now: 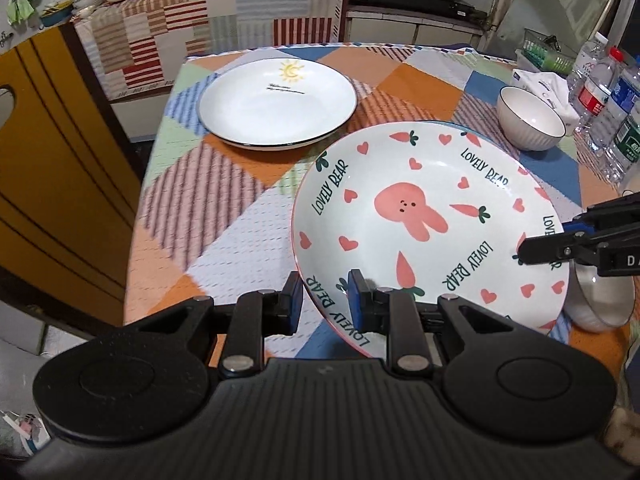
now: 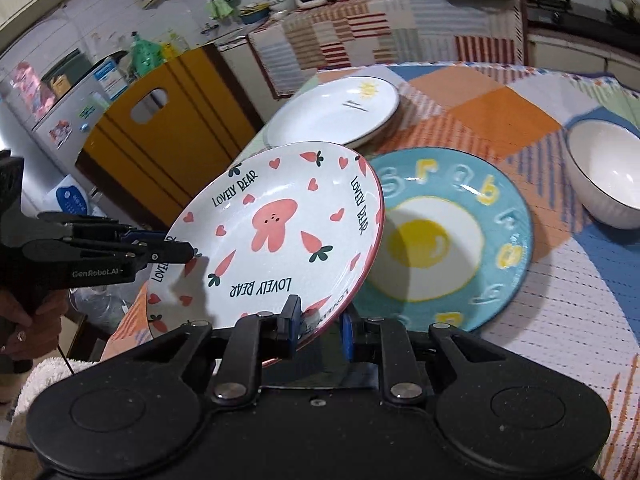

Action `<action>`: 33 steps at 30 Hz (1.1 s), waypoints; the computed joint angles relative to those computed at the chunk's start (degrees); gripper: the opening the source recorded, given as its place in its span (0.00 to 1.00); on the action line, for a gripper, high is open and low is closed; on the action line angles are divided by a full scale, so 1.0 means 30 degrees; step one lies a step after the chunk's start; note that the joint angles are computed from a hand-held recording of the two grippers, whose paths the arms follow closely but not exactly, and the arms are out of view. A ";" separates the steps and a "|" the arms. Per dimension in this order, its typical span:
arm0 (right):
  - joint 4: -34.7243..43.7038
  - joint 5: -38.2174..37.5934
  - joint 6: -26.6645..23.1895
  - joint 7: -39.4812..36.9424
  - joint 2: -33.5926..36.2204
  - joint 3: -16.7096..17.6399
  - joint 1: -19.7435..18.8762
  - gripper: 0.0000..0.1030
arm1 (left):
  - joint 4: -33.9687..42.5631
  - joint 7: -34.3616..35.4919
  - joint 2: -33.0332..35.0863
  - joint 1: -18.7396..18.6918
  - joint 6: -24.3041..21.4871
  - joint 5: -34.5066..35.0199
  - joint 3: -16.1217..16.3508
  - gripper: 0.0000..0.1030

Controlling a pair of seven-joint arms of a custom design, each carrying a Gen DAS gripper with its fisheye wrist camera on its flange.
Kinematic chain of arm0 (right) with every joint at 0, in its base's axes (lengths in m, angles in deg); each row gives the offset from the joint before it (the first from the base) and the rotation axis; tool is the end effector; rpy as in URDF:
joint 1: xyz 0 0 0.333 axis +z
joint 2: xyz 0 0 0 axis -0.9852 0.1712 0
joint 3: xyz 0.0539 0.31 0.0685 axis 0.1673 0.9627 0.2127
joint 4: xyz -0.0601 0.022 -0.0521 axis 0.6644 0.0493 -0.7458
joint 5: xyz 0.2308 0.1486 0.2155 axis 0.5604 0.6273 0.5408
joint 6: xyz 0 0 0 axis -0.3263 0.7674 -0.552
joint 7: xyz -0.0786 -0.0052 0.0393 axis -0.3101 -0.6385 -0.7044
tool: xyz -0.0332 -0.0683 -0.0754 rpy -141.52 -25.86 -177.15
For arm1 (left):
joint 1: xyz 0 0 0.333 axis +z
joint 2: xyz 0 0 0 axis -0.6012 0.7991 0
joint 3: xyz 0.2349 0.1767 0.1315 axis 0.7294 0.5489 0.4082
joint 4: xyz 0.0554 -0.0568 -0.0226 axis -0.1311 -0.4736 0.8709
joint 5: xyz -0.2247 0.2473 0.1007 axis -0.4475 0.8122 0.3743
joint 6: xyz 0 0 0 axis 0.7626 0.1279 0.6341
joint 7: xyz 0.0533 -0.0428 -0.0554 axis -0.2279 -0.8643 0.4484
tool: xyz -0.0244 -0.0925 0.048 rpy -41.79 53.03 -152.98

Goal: Organize plates and bowls
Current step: 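Lift the bunny plate and lower it onto the blue egg plate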

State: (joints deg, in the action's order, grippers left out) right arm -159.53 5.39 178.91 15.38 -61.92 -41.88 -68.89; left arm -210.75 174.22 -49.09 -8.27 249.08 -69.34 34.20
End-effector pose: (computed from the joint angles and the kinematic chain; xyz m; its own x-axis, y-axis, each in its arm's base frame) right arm 0.5254 0.1273 0.3207 0.3751 -0.8530 -0.3628 -0.8149 -0.1168 -0.5678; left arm 0.5242 -0.0732 0.3370 -0.2845 -0.9556 0.0766 -0.7898 0.1883 -0.5837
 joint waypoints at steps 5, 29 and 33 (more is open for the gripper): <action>0.0286 0.0082 -0.0239 0.0417 0.0464 -0.0240 -0.0491 0.24 | 0.1072 -0.0193 0.0794 -0.1815 -0.0009 0.0331 0.1320 0.21; 0.2137 -0.4488 0.0687 0.4840 0.2526 0.0284 -0.2586 0.24 | 0.6099 -0.0114 0.3761 -0.7904 -0.3090 -0.0642 0.5756 0.21; 0.2033 -0.6814 0.1290 0.6958 0.2472 0.0147 -0.2253 0.24 | 0.6774 -0.0136 0.3705 -0.8364 -0.4671 -0.1219 0.6178 0.22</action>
State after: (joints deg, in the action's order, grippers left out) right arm -153.44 -15.06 182.78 36.26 -54.50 -41.44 -75.65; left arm -190.43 173.81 -37.98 -33.36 235.06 -72.99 52.73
